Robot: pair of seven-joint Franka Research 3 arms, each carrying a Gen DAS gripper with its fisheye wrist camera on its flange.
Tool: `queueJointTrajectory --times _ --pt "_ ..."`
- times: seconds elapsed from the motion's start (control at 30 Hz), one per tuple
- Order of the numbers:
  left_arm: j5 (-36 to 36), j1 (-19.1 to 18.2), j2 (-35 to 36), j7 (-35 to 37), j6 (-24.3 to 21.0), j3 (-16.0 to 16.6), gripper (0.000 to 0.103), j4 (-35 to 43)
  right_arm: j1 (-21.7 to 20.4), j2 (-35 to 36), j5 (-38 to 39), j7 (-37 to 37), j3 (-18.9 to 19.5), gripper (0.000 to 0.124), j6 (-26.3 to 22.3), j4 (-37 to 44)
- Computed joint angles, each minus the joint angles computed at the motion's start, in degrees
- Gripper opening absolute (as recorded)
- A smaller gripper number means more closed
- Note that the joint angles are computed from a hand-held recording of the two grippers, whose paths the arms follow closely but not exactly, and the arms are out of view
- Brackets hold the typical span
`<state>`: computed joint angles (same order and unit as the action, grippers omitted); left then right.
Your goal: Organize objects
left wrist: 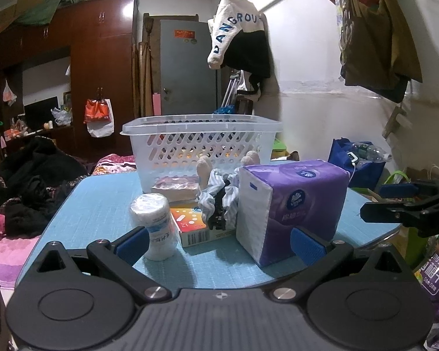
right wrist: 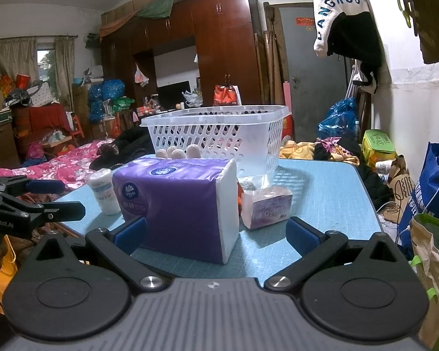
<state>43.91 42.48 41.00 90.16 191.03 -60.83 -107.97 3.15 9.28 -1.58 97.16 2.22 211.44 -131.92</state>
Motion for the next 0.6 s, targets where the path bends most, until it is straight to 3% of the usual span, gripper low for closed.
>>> queueJointTrajectory --times 0.6 --pt "0.1 -0.7 -0.1 -0.3 0.1 0.8 0.103 0.4 -0.3 -0.2 -0.7 0.9 0.0 0.103 -0.2 -0.2"
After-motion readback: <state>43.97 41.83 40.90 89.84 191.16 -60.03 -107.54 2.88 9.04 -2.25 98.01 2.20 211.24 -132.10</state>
